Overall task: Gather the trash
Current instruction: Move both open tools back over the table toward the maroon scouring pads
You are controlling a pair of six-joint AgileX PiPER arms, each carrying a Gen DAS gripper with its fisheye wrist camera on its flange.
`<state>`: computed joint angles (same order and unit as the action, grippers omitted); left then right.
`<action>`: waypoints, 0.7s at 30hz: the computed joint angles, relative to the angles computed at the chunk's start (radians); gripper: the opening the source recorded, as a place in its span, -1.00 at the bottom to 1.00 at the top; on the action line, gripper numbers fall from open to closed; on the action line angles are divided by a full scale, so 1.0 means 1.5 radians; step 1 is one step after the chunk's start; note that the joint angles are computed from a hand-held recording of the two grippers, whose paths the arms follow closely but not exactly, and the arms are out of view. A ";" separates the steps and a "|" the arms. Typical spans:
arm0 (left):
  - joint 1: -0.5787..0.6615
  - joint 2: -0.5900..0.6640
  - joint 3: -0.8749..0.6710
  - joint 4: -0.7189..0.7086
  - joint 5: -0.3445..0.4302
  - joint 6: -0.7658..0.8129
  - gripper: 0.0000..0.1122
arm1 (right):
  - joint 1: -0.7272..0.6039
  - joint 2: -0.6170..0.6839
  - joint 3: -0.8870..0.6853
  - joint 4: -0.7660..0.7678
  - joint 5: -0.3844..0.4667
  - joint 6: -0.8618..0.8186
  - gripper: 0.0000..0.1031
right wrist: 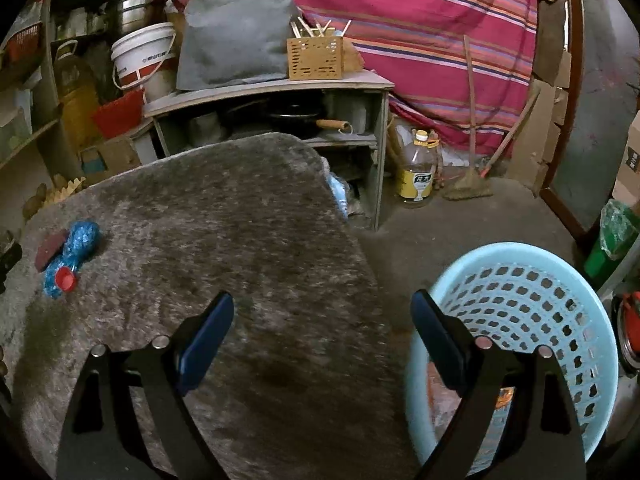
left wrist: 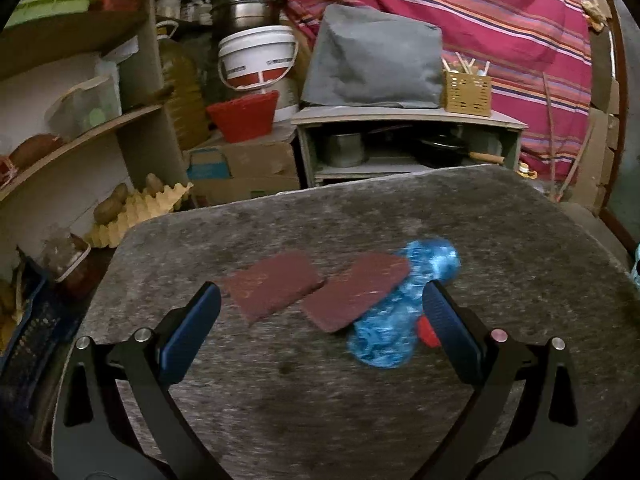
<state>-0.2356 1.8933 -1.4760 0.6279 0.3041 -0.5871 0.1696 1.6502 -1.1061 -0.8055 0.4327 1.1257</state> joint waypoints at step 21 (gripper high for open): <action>0.129 0.035 -0.060 -0.244 0.022 0.260 0.74 | 0.074 0.110 -0.148 0.044 0.059 -0.035 0.91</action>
